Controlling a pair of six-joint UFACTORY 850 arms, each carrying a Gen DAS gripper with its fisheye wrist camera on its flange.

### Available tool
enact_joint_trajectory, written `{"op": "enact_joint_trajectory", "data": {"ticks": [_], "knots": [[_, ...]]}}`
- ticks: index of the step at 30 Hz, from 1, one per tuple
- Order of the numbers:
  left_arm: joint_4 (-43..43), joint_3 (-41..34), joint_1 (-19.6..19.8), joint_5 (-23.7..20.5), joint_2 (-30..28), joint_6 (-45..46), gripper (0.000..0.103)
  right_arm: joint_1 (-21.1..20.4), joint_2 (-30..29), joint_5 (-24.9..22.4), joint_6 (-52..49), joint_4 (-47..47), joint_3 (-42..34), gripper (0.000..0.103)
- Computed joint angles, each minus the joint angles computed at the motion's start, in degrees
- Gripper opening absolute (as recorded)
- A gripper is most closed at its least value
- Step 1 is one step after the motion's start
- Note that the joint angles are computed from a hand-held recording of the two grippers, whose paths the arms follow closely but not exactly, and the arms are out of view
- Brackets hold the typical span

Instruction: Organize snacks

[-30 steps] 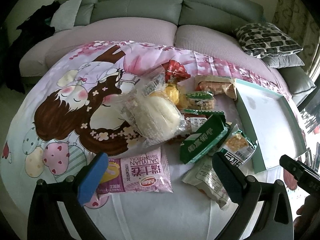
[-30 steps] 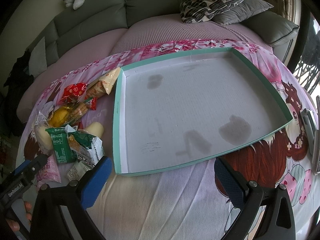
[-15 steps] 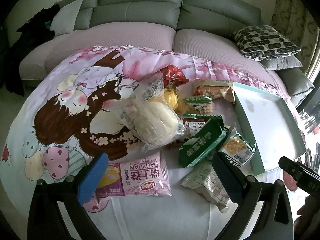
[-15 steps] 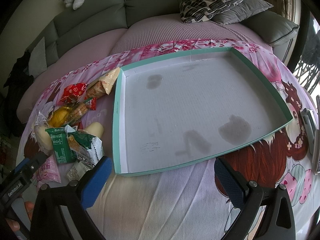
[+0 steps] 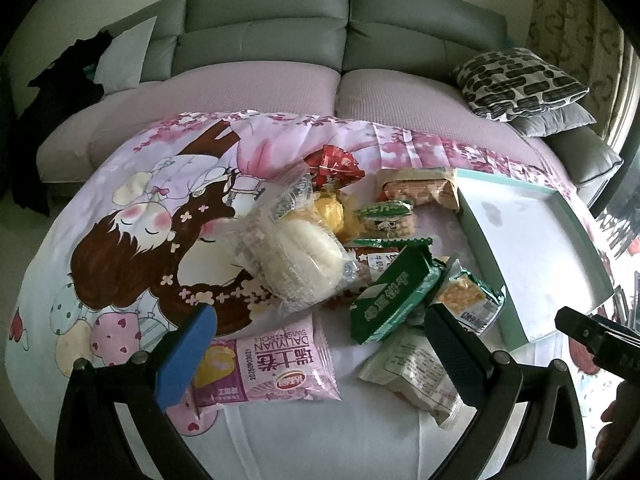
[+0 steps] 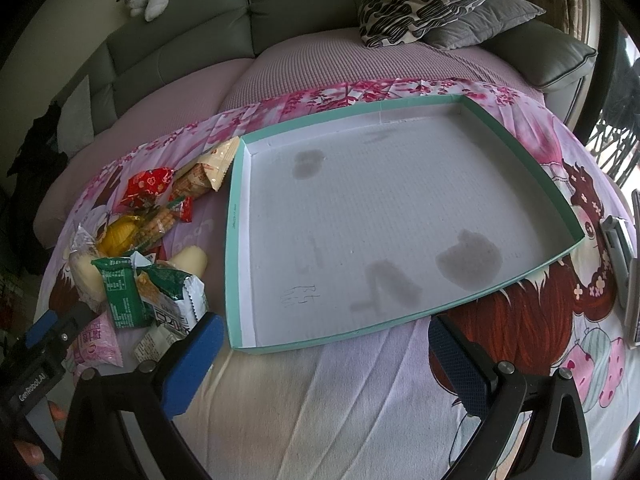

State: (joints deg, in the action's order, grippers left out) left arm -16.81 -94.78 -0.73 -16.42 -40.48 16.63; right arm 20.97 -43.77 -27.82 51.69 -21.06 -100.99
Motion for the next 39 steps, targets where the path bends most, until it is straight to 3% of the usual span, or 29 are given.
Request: {"op": "enact_joint_trajectory", "data": {"ticks": [9,21,31,36,39], "knots": [[-10.64,-0.23,0.76,-1.98,-0.26,9.37,0.103,0.16,-0.29,-0.60,-0.25,0.20,-0.69,0.103],[-16.23,0.11,1.60,-2.03,0.09,13.69,0.103,0.39,-0.87,-1.46,-1.09,0.54,-1.58,0.103],[-10.30,-1.52,2.43,-4.82,-1.06,7.74,0.103,0.64,-1.88,-2.72,-3.34,1.84,-3.22,0.103],[-1.70,-2.96,2.70,-7.81,-2.34,0.44,0.103,0.74,-2.90,-1.44,-12.76,10.54,-4.68,0.103],[-0.74,-3.57,3.18,-9.35,-3.07,-0.66,0.103,1.10,-4.43,-2.07,-19.62,16.13,-6.71,0.103]]}}
